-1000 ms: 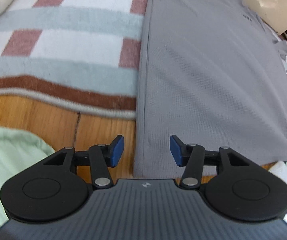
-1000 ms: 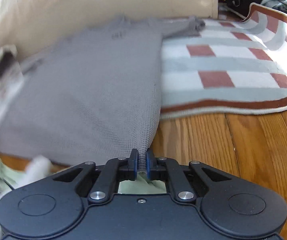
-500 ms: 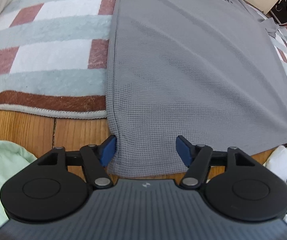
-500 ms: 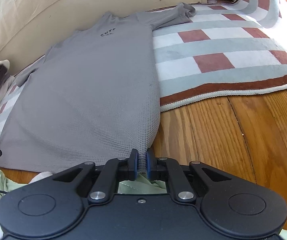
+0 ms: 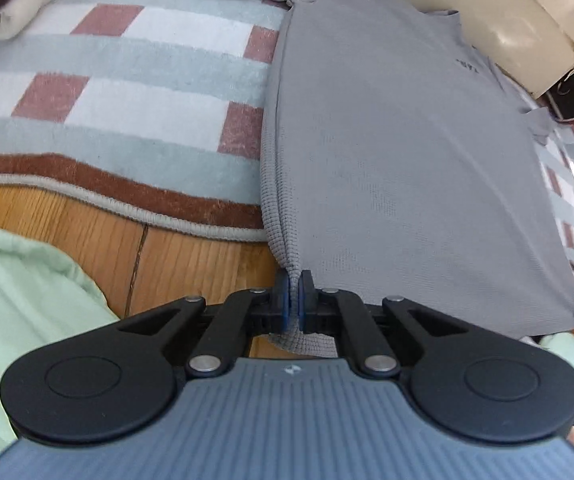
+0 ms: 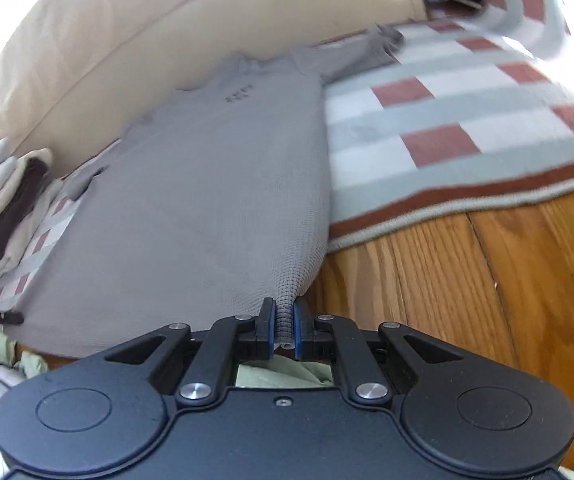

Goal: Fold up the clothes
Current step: 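Grasp the shirt hem with both grippers and pull it straight, then open both grippers and release the shirt hem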

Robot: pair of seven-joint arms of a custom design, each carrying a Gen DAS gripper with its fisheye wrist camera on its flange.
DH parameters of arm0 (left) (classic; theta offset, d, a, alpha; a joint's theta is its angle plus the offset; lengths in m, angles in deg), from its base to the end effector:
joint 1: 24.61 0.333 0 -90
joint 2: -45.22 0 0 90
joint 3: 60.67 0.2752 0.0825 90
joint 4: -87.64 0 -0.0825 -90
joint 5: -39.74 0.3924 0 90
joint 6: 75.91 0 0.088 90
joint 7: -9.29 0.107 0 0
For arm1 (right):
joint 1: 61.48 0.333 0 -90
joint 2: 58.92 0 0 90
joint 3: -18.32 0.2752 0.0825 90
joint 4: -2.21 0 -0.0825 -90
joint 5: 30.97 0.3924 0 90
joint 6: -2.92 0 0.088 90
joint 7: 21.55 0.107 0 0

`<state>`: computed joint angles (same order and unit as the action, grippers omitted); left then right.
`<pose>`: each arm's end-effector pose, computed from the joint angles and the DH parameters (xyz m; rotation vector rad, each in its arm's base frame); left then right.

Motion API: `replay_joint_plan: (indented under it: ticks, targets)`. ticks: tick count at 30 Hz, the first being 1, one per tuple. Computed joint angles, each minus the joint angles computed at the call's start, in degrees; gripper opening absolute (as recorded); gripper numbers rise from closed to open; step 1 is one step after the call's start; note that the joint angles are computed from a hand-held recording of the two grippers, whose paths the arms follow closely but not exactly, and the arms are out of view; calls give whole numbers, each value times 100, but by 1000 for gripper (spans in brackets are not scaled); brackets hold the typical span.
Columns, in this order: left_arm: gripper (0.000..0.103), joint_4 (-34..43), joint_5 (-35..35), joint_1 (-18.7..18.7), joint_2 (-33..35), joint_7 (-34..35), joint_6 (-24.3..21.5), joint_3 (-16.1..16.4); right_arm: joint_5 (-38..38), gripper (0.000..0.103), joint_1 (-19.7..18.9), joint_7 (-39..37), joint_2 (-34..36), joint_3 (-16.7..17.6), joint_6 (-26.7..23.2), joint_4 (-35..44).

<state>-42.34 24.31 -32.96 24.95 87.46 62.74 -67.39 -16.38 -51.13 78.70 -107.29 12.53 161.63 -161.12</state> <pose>0.4898 -0.1369 0.5128 -2.1715 1.9703 -0.7876 0.3769 0.0218 0.4668 -1.4120 1.9086 -0.3088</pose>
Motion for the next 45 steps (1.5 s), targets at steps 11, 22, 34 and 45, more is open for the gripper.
replay_joint_plan:
  ticks: [11, 22, 34, 45]
  targets:
    - [3, 59, 254, -12, -619, 223, -337, 24, -211, 10, -190, -238, -1059, 249, -446, 42]
    - [3, 31, 537, -54, -669, 105, -626, -145, -564, 10, -324, 175, -1469, 342, -752, -321]
    - [19, 840, 1346, 91, 173, -399, -1617, -315, -813, 42, -518, 519, -828, 406, -1269, -106]
    - [47, 3816, 1784, 250, 2568, -961, -679, -246, 359, 58, 261, -808, 2256, -703, 572, 2432]
